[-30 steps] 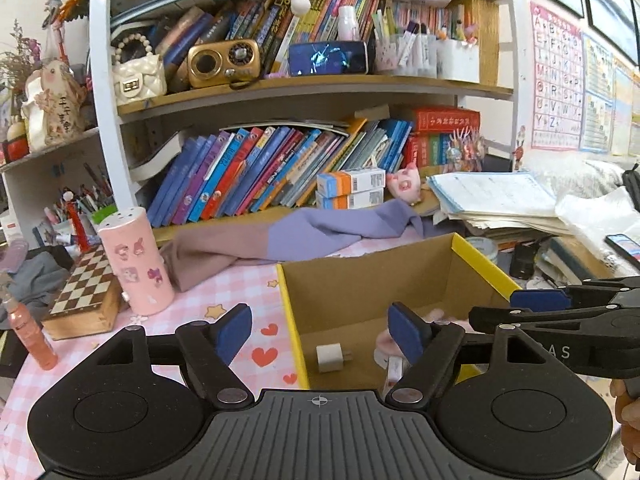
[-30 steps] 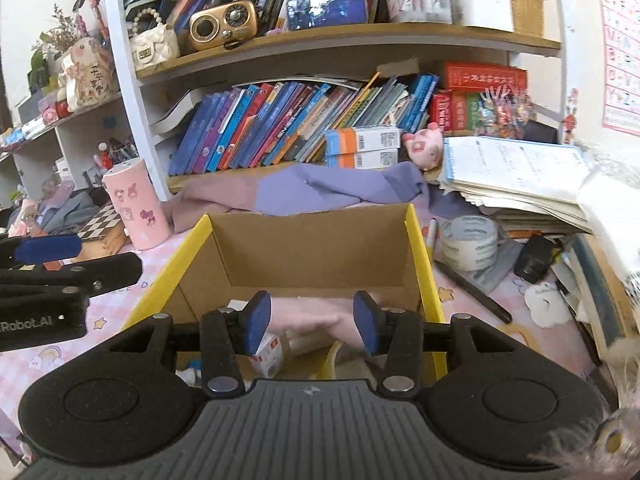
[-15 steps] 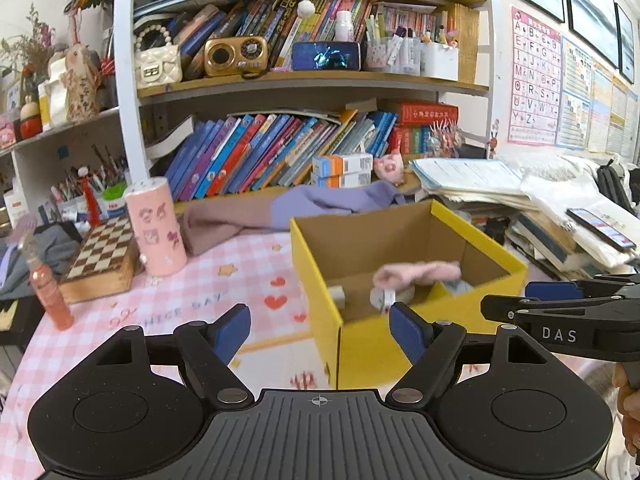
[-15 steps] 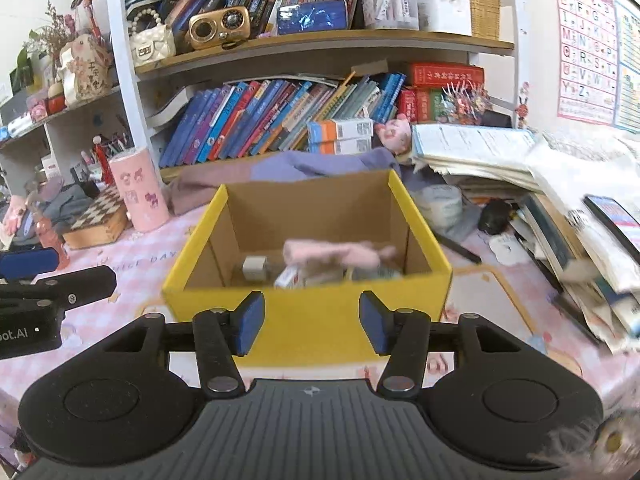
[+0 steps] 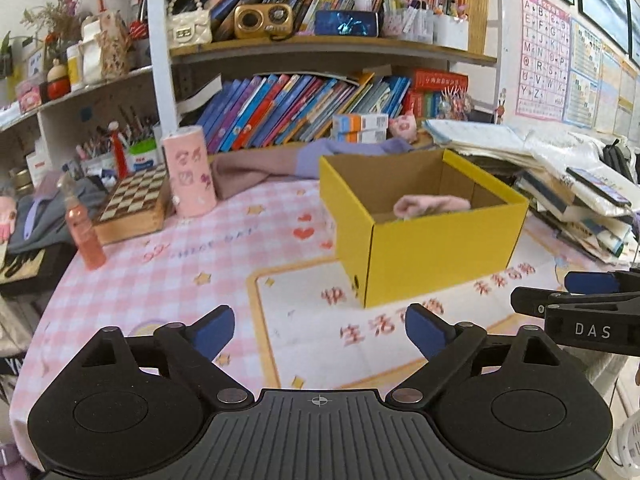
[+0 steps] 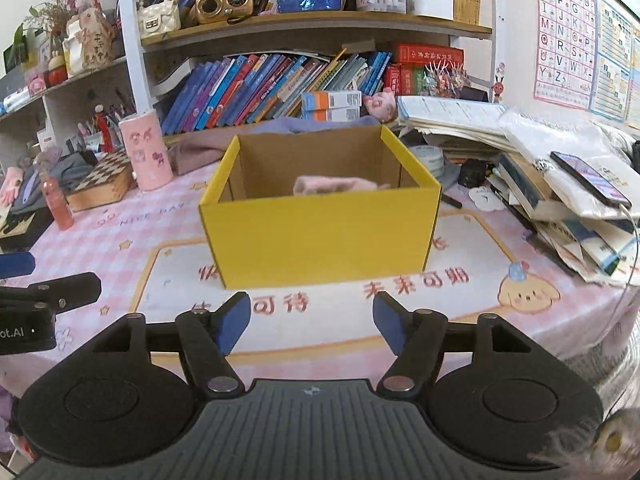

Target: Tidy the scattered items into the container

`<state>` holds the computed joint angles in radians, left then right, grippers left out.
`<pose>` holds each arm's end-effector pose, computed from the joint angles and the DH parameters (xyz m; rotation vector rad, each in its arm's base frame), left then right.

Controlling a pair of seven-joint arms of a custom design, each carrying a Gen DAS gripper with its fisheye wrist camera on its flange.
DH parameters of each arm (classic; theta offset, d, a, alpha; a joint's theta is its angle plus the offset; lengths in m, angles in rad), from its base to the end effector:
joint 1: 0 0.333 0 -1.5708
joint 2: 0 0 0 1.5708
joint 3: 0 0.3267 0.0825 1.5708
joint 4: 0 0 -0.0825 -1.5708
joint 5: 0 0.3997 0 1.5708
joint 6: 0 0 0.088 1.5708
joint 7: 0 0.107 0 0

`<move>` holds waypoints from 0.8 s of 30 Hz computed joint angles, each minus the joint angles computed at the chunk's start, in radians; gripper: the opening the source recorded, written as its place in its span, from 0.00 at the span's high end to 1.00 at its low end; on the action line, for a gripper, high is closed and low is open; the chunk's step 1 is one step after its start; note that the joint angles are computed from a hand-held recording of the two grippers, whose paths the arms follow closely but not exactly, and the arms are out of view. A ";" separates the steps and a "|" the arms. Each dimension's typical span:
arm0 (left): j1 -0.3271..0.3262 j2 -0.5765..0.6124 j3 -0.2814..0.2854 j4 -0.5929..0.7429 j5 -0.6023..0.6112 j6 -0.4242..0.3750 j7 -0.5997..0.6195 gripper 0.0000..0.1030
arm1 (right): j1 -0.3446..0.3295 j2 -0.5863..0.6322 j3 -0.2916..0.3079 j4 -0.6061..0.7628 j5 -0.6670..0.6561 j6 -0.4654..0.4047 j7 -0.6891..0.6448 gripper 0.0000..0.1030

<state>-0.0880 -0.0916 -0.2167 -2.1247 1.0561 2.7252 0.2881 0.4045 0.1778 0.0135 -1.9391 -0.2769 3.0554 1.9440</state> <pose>0.5377 -0.2063 0.5164 -1.7251 1.5198 -0.7534 0.5948 0.2871 0.5081 -1.8302 1.3393 -0.6022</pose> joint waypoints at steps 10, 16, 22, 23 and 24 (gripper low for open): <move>0.020 -0.074 -0.007 -0.098 -0.130 -0.006 0.067 0.03 | 0.040 -0.043 -0.018 -0.059 -0.141 -0.021 0.148 0.19; 0.043 -0.101 -0.017 -0.139 -0.183 0.004 0.087 0.02 | 0.027 -0.051 0.003 -0.069 -0.163 -0.036 0.176 0.13; 0.057 -0.111 -0.032 -0.149 -0.210 -0.008 0.107 0.01 | 0.024 -0.054 0.011 -0.069 -0.183 -0.042 0.193 0.02; 0.056 -0.111 -0.031 -0.149 -0.220 -0.010 0.117 0.01 | 0.023 -0.054 0.011 -0.068 -0.187 -0.043 0.197 0.02; 0.055 -0.111 -0.031 -0.150 -0.230 -0.013 0.125 0.01 | 0.022 -0.054 0.013 -0.069 -0.186 -0.042 0.195 0.02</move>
<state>-0.0326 -0.2024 -0.2474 -2.2745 0.8258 2.7121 0.4134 0.4262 0.1236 0.0264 -2.0078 -0.4628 3.0131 2.1392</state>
